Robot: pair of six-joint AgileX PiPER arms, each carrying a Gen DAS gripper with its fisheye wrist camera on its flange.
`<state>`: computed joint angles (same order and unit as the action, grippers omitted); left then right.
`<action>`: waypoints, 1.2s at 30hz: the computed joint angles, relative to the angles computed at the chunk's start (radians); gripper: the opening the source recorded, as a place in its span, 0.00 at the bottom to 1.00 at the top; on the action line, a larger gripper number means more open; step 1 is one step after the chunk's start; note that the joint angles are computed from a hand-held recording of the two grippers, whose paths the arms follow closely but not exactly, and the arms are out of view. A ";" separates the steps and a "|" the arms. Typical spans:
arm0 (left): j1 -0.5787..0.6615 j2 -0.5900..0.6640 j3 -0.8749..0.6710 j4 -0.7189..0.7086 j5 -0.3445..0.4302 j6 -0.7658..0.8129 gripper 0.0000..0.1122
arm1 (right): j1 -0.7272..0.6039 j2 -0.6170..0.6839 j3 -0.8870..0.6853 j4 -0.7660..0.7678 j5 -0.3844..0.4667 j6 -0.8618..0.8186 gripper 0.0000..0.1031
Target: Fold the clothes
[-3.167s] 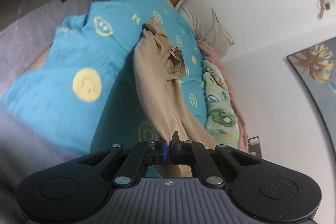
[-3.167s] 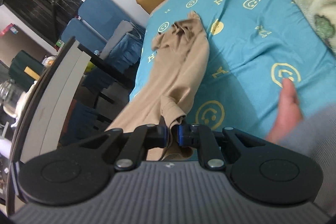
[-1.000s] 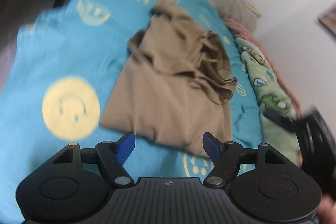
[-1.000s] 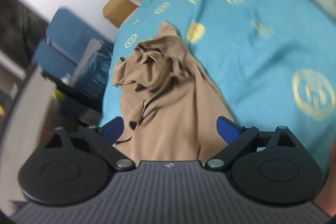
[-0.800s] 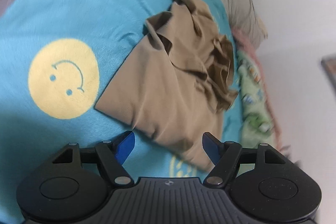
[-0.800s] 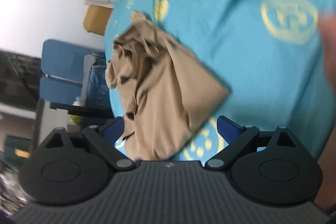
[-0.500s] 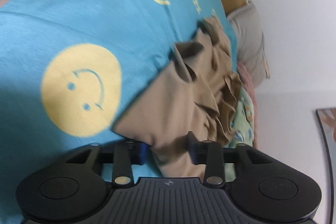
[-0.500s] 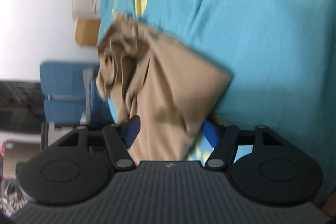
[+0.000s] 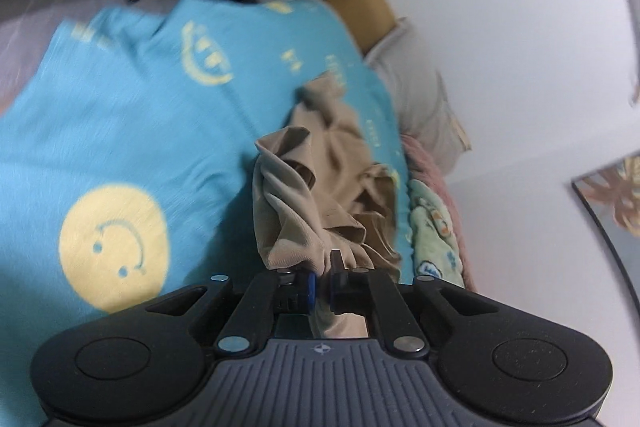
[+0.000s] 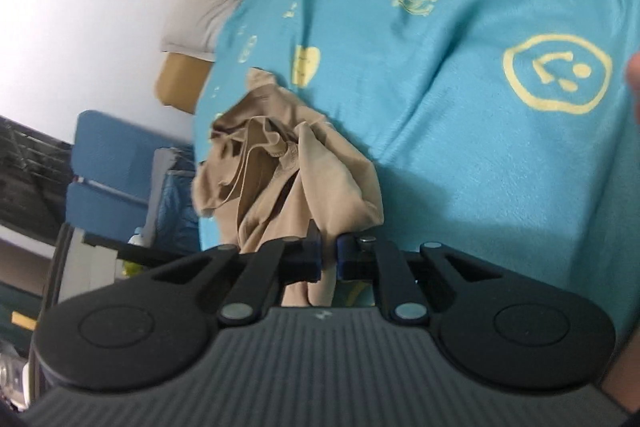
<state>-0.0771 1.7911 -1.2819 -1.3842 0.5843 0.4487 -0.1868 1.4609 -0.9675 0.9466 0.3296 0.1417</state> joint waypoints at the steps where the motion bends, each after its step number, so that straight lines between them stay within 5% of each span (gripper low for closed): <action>1: 0.004 -0.023 0.008 0.010 0.008 -0.007 0.05 | -0.011 -0.014 -0.004 -0.001 0.023 0.001 0.09; 7: 0.037 -0.149 -0.007 0.192 0.110 -0.183 0.04 | 0.001 -0.156 -0.104 -0.391 0.177 0.319 0.08; 16: 0.132 -0.535 0.110 0.411 0.335 -0.442 0.05 | -0.035 -0.541 -0.034 -0.487 0.455 0.445 0.08; 22: 0.151 -0.689 0.152 0.507 0.438 -0.613 0.05 | -0.251 -0.685 -0.028 -0.331 0.701 0.318 0.08; 29: 0.007 -0.449 -0.073 0.676 0.348 -0.794 0.05 | -0.132 -0.440 -0.132 -0.393 0.543 0.379 0.09; 36: -0.078 0.068 -0.693 0.902 0.432 -0.956 0.05 | -0.022 -0.068 -0.359 -0.490 0.372 0.428 0.10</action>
<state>-0.1550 1.8589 -1.9744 -0.4817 1.0160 -0.5070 -0.2091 1.3924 -1.3261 0.4569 0.7018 0.5697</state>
